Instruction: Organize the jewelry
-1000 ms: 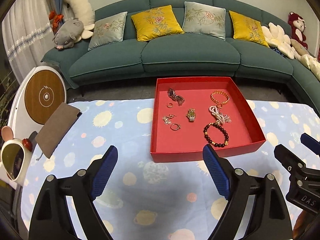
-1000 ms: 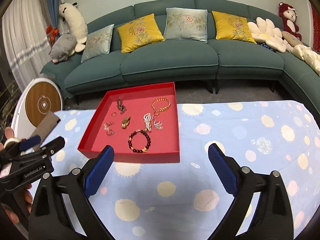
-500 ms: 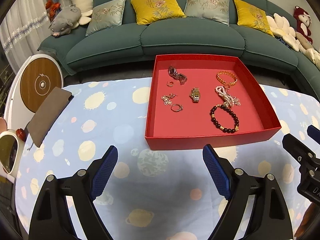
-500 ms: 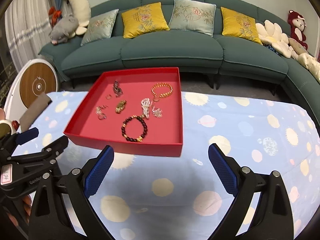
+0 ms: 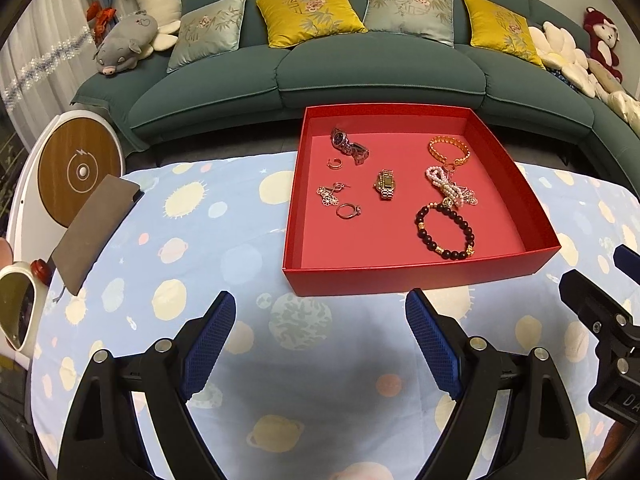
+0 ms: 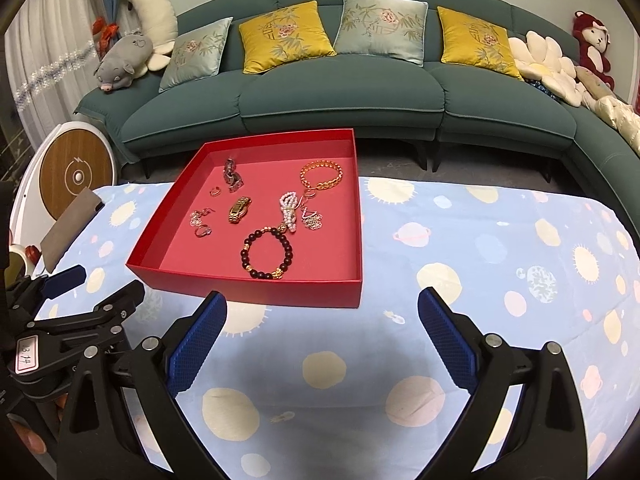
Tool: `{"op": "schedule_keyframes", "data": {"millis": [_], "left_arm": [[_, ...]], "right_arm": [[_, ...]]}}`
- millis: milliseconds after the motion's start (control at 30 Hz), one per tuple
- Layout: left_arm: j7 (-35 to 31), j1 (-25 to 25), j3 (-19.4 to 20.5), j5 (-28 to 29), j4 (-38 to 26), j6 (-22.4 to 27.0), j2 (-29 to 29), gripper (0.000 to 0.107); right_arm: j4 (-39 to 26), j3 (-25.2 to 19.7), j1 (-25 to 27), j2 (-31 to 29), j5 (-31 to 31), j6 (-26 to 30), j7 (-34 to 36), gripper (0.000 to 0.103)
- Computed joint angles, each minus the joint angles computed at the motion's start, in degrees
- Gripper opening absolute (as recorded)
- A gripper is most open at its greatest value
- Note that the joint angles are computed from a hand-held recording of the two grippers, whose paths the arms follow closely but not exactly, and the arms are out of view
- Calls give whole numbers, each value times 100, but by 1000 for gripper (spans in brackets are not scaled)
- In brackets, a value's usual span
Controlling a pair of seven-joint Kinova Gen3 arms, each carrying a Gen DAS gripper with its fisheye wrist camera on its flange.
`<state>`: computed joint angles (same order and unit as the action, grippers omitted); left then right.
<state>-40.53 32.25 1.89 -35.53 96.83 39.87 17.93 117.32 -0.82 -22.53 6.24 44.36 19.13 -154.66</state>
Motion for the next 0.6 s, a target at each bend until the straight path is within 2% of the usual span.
{"op": "schedule_keyframes", "data": {"millis": [267, 600], "left_arm": [[64, 46, 6, -88, 45, -35, -40, 84], [167, 121, 20, -244, 66, -29, -74, 84]], "right_arm": [[-12, -53, -126, 7, 206, 125, -144, 94], [-18, -111, -112, -2, 136, 104, -56, 94]]}}
